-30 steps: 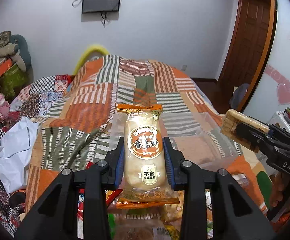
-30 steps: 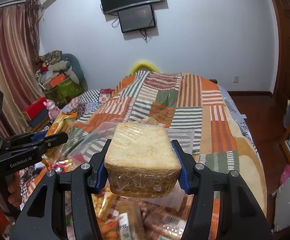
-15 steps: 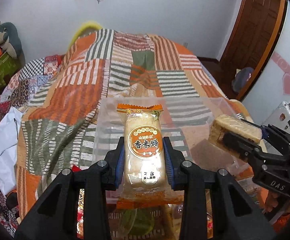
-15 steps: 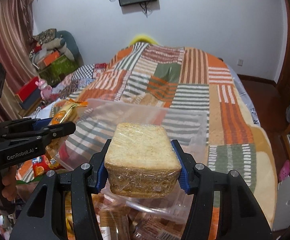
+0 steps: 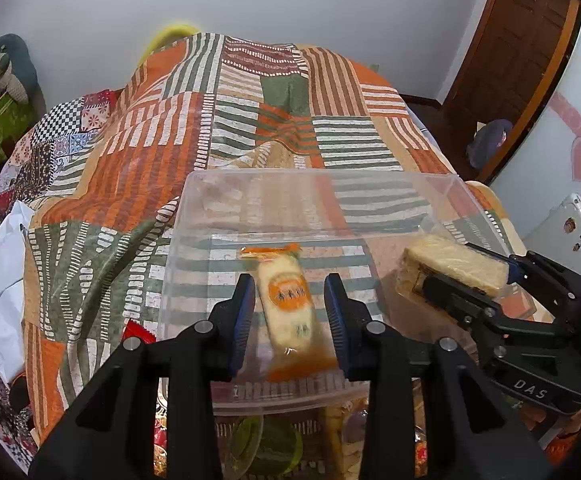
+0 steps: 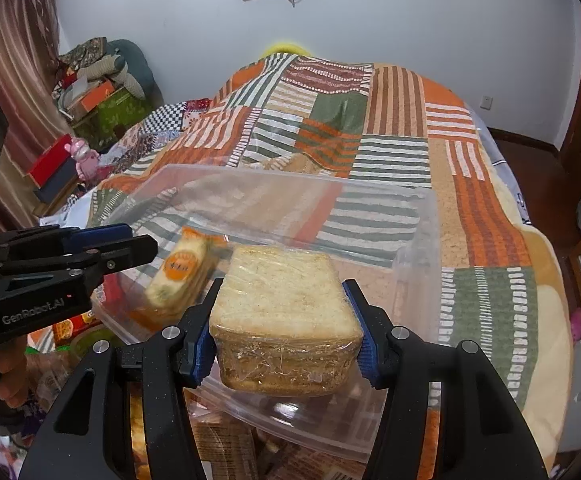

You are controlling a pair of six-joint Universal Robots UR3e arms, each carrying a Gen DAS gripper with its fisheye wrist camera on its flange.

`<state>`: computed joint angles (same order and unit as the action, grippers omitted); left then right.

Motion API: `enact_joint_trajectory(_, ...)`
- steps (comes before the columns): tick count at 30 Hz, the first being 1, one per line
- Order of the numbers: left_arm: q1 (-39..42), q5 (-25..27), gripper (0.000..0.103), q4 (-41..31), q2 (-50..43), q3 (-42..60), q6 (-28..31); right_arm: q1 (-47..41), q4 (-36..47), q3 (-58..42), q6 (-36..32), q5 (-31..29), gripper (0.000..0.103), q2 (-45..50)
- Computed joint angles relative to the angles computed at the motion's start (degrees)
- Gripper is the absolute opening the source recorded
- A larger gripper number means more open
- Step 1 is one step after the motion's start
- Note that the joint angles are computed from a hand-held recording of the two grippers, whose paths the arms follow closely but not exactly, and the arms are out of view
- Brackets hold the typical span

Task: Organize snacks
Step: 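Lower both held snacks into the clear box and open both tools, then grasp the blue chip bag with the left tool while the right tool reaches the green pea pack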

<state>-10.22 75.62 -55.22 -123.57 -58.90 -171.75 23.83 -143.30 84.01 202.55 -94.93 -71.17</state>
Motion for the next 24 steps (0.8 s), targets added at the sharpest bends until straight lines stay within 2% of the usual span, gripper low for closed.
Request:
enact_joint_trajectory(5, 0.5, -0.5, 0.043, 0.92, 1.99, -2.01, -0.37, 0.28, -0.75, 0.45, 0.1, -0.78, 0.054, -1.38)
enact_joint_trajectory(8, 0.65, -0.2, 0.045, 2.28, 4.53, -4.63, -0.1, 1.43, -0.11, -0.14, -0.22, -2.43, 0.055, -2.08)
enact_joint_trajectory(12, 1.23, -0.91, 0.052, 4.02, 8.68, -8.81, 0.13, 2.83, 0.12, 0.14, -0.02, -3.81, 0.055, -3.83)
enact_joint_trajectory(17, 2.02, -1.25, 0.054, 6.17, 15.83, -15.23, 1.61, 4.85, 0.47, 0.84, 0.79, -6.36, 0.055, -6.75)
enact_joint_trajectory(21, 3.4, -2.55, 0.062, 6.86, 21.57, -19.97, 2.51, 6.67, 0.55, 1.86, 1.84, -8.39, 0.06, -9.28)
enact_joint_trajectory(24, 4.62, -3.06, 0.063, 6.7, 25.62, -23.05, 3.2, 8.6, 0.4, 3.03, 2.64, -11.11, 0.067, -11.1)
